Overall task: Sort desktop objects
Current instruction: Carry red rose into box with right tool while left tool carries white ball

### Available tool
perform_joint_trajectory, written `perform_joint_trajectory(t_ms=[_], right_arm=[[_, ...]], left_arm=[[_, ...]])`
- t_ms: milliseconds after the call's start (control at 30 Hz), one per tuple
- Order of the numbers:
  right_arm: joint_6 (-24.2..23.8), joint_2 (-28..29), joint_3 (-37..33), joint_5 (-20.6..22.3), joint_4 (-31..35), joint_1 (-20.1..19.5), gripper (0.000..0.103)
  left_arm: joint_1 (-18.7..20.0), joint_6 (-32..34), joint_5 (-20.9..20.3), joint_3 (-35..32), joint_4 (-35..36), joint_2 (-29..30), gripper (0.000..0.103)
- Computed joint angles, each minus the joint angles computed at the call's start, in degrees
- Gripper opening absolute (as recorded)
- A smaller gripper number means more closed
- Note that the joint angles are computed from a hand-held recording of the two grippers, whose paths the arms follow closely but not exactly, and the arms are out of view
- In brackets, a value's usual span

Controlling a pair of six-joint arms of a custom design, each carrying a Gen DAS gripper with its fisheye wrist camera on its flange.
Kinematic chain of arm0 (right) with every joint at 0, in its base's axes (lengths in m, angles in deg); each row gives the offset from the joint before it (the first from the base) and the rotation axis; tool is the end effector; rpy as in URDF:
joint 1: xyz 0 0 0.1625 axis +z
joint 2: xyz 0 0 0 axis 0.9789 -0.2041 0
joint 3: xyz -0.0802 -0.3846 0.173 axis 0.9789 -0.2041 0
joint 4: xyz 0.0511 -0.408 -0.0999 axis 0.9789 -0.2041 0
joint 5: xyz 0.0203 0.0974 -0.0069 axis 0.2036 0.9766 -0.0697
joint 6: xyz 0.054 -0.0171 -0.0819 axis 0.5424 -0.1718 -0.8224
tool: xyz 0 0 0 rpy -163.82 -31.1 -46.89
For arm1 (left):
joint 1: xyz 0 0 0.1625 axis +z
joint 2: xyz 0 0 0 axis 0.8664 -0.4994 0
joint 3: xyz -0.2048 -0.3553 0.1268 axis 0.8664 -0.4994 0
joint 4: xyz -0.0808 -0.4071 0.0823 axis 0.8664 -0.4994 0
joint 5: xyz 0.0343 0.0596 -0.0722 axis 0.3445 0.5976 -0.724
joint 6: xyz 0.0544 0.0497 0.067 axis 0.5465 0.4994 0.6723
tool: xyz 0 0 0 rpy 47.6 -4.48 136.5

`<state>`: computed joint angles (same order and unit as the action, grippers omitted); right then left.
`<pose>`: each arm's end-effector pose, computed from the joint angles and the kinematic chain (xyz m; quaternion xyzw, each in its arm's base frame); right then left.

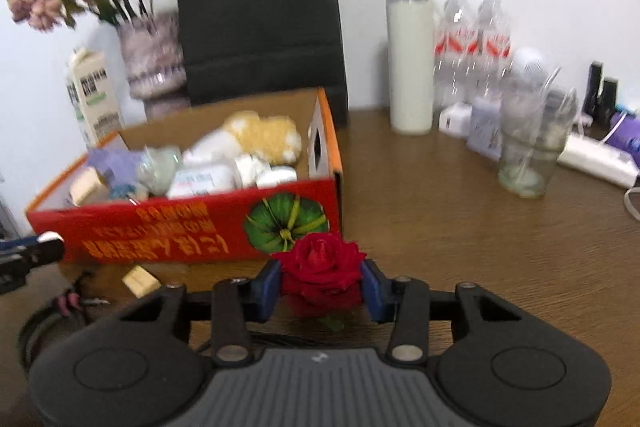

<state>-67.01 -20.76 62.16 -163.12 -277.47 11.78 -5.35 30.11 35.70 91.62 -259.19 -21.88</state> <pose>0.1032 -0.6638 0.1704 0.1856 -0.8387 0.4315 0.2757 -0.2100 -0.6564 0.1383 0.2316 0.7949 -0.4601 0.3206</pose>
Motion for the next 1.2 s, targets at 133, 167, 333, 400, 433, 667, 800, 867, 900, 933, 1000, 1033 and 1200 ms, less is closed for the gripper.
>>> perform_joint_trajectory(t_ms=[133, 167, 333, 400, 433, 667, 800, 867, 900, 933, 1000, 1033, 1200], right_arm=[[-1.49, -2.69, 6.02, 5.28, -7.44, 0.32, 0.041], [-1.79, -3.51, 7.65, 6.56, -8.49, 0.28, 0.041], [0.25, -7.81, 16.37, 10.12, -12.1, -0.21, 0.041], [-0.29, -8.5, 19.21, 10.43, -13.65, -0.31, 0.041], [-0.91, -8.72, 20.46, 10.33, -14.24, -0.22, 0.041], [-4.51, -9.8, 26.97, 10.97, -18.0, 0.56, 0.041], [-5.33, -10.45, 28.09, 11.91, -18.55, 1.36, 0.041], [-5.73, -10.8, 27.42, 12.31, -18.28, 1.81, 0.041], [-5.83, -10.93, 26.67, 12.55, -17.96, 2.05, 0.041], [-5.77, -11.01, 25.71, 12.69, -17.62, 2.25, 0.041], [-5.32, -10.9, 22.79, 12.22, -16.24, 3.09, 0.041], [-5.12, -10.81, 21.04, 12.47, -15.22, 3.38, 0.041], [-4.57, -8.41, 9.45, 14.61, -6.68, 5.15, 0.041]], left_arm=[[-2.32, -2.79, 0.32, 5.32, -1.25, -3.62, 0.027], [-2.89, -2.95, 1.0, 6.32, -1.88, -4.02, 0.027], [-5.41, -3.91, 2.2, 13.9, -5.85, -6.47, 0.028], [-6.76, -2.71, 4.39, 16.05, -7.89, -6.01, 0.028], [-7.41, -3.38, 5.37, 17.16, -7.39, -6.04, 0.028], [-9.93, -15.47, 5.09, 24.02, 3.11, -9.61, 0.028], [-10.29, -12.86, 6.01, 23.1, 0.43, -9.66, 0.028], [-10.0, -9.49, 5.83, 21.2, -2.14, -9.41, 0.028], [-9.72, -7.41, 5.81, 19.69, -3.4, -8.97, 0.028], [-9.34, -4.43, 5.74, 17.54, -5.09, -8.31, 0.028], [-8.48, 0.33, 4.75, 13.2, -6.94, -7.14, 0.028], [-7.88, 1.55, 3.77, 10.79, -6.31, -6.77, 0.028], [-4.14, 0.61, -2.98, -3.7, 4.63, -3.9, 0.028]])
